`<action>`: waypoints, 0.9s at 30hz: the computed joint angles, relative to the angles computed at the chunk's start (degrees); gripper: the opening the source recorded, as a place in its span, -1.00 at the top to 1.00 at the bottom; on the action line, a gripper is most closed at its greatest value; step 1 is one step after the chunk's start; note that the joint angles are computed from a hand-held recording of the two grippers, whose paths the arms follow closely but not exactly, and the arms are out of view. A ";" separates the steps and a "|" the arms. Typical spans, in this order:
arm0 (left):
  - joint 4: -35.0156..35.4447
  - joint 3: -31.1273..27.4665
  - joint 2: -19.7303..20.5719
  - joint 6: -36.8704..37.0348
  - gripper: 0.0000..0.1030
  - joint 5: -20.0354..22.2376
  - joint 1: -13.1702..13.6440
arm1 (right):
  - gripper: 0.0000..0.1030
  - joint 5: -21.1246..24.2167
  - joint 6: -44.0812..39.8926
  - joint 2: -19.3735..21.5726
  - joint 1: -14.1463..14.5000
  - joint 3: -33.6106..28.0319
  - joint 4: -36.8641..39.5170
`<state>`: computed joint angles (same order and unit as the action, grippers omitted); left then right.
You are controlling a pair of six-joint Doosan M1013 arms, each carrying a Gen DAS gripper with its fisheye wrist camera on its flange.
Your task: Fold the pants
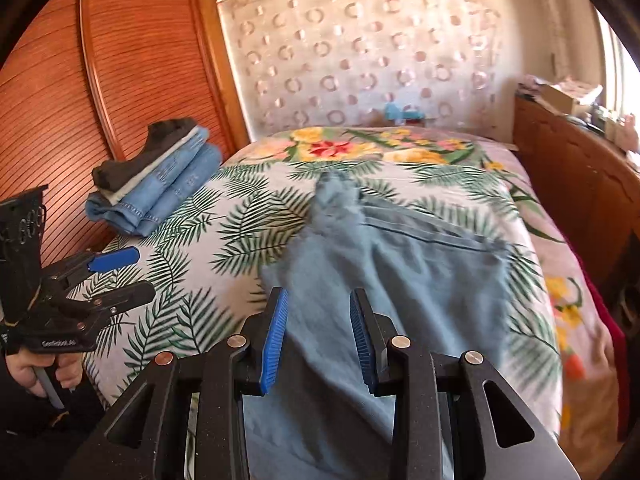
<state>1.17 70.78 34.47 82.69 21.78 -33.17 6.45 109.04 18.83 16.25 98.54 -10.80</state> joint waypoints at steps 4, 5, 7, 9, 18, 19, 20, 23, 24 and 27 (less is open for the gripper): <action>0.54 0.28 -0.06 -0.94 -0.55 -0.43 0.27 | 0.35 3.10 -12.26 2.53 -0.29 -3.89 10.07; 0.67 0.37 -0.08 -1.18 -0.55 -0.60 0.33 | 0.35 3.96 -13.63 3.07 -0.38 -4.79 10.95; 0.96 0.66 -0.20 -1.65 -0.55 -0.85 0.41 | 0.35 5.71 -17.09 3.84 -0.58 -6.16 13.86; 0.48 0.75 -0.22 -1.24 -0.55 -0.91 0.47 | 0.35 7.71 -21.32 4.65 -0.52 -7.63 17.56; 0.78 0.78 -0.20 -1.36 -0.55 -0.77 0.39 | 0.35 14.26 -22.58 8.60 0.85 -12.78 12.47; 0.78 0.84 -0.24 -1.40 -0.55 -0.75 0.39 | 0.35 14.64 -21.81 8.96 0.94 -13.20 11.68; 0.74 0.83 -0.21 -1.42 -0.55 -0.72 0.38 | 0.35 15.00 -21.15 9.25 0.99 -13.59 11.01; 0.49 0.93 -0.22 -1.24 -0.55 -0.61 0.35 | 0.36 15.03 -21.50 9.43 0.91 -13.73 11.12; 0.43 0.96 -0.23 -1.15 -0.55 -0.55 0.31 | 0.44 15.11 -21.01 9.53 0.96 -13.88 10.55; -0.06 1.01 -0.23 -0.32 -0.55 -0.33 0.14 | 0.82 14.87 -16.42 9.43 1.14 -13.85 5.57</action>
<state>1.10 71.79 34.25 82.37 21.45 -33.03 21.32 92.63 28.26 17.39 84.68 -5.23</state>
